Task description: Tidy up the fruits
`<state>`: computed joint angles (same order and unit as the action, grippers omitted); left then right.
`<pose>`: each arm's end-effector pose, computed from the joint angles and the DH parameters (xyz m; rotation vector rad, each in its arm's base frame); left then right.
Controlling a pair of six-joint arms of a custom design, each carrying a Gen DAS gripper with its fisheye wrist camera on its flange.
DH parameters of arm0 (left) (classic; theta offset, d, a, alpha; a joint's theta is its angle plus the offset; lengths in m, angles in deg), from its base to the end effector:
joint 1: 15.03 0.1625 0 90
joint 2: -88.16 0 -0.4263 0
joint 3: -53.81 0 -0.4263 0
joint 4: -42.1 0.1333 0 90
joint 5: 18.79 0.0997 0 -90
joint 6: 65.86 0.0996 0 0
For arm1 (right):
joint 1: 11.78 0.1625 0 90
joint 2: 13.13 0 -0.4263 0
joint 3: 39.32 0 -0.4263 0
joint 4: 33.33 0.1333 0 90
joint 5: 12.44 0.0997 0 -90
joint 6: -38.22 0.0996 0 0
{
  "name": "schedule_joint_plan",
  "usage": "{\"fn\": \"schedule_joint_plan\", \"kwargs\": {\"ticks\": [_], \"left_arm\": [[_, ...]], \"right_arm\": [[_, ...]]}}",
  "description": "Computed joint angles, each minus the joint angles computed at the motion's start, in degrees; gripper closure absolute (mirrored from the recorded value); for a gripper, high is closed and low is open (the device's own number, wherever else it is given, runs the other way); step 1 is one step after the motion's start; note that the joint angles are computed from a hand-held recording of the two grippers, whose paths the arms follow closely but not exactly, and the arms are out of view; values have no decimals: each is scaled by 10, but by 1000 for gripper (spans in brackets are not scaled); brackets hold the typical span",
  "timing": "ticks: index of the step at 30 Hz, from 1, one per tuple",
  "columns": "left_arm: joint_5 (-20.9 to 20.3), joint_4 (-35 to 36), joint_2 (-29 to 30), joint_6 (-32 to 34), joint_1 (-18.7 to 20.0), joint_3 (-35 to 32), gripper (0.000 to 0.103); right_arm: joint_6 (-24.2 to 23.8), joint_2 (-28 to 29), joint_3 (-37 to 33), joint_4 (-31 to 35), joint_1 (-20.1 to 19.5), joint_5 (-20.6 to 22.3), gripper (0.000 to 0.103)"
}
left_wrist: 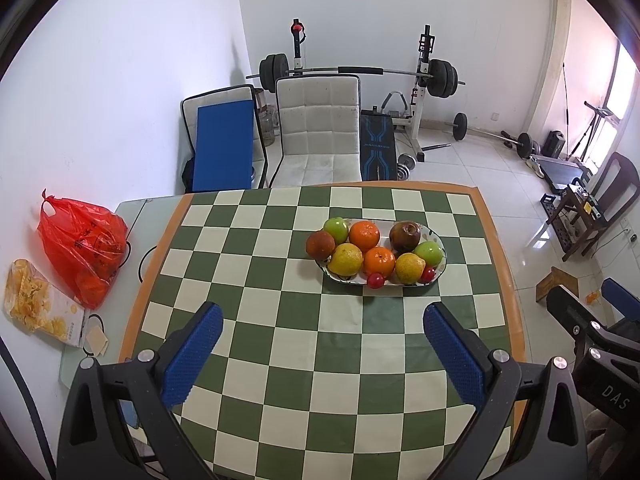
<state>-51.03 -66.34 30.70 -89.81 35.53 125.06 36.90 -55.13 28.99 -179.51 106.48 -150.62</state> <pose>-0.3065 -0.7151 0.3754 0.2501 2.2081 -0.7206 0.4396 -0.6929 0.2509 0.3231 -2.3023 0.8392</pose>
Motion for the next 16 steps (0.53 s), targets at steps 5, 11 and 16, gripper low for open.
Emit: {"fn": "schedule_joint_plan", "kwargs": {"ticks": [5,11,16], "left_arm": [[1,-2,0,2,0,1,0],[0,-3,-1,2,0,2,0],[2,-11,1,7,1,2,0]], "right_arm": [[2,1,-2,1,3,-1,2],[3,6,-9,6,6,-3,2],[-1,6,-10,4,6,-2,2]]}}
